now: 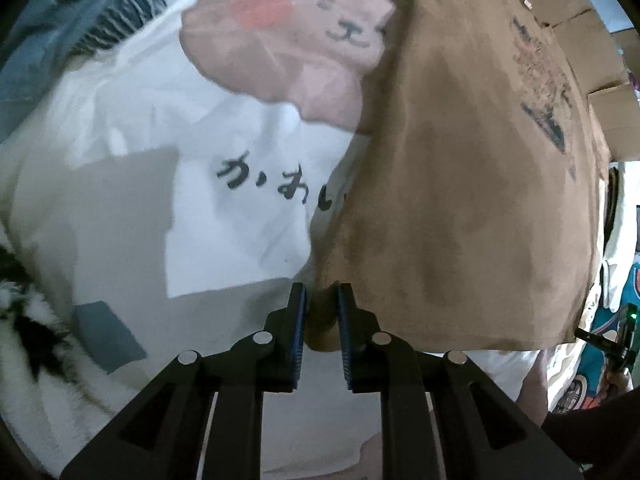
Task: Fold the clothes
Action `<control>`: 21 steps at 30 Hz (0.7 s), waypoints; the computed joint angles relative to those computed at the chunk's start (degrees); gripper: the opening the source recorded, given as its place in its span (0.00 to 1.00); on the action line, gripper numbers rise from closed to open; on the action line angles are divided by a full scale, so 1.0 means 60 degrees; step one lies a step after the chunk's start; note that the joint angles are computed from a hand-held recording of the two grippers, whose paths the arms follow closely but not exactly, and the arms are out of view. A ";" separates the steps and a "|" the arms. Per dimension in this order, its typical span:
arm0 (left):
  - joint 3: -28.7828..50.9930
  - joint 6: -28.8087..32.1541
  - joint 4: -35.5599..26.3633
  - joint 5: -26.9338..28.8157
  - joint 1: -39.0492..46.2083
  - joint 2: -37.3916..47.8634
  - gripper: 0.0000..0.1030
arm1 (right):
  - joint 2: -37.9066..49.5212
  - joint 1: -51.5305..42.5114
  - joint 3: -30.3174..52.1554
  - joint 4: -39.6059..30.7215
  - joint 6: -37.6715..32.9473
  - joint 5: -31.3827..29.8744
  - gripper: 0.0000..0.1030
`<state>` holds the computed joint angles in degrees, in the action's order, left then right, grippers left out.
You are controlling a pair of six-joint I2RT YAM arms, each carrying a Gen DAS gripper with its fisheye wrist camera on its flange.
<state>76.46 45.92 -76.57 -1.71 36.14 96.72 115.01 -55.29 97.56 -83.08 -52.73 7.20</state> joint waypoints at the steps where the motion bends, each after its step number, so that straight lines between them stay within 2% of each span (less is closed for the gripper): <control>1: -0.0159 -0.0015 0.0134 -0.0096 0.0006 -0.0040 0.15 | 0.0016 -0.0027 0.0022 -0.0015 -0.0008 -0.0014 0.05; 7: -0.0497 -0.0060 0.0350 -0.0086 0.0167 -0.0210 0.15 | 0.0094 -0.0137 0.0119 -0.0013 -0.0098 -0.0080 0.05; 9: -0.0755 -0.0028 0.0517 -0.0354 0.0003 -0.0504 0.07 | 0.0107 -0.0191 0.0075 0.0056 -0.0139 -0.0062 0.05; 11: -0.0953 0.0059 0.0584 -0.0648 -0.0162 -0.0800 0.05 | 0.0095 -0.0272 0.0037 0.0049 -0.0229 -0.0052 0.05; 18: -0.1451 0.0102 0.0897 -0.1334 -0.0425 -0.1322 0.06 | 0.0189 -0.0493 -0.0037 0.0364 -0.0290 -0.0073 0.05; 21: -0.1420 -0.0109 0.0746 -0.1585 -0.0635 -0.1391 0.12 | 0.0179 -0.0495 -0.0220 0.0761 -0.0308 0.0193 0.10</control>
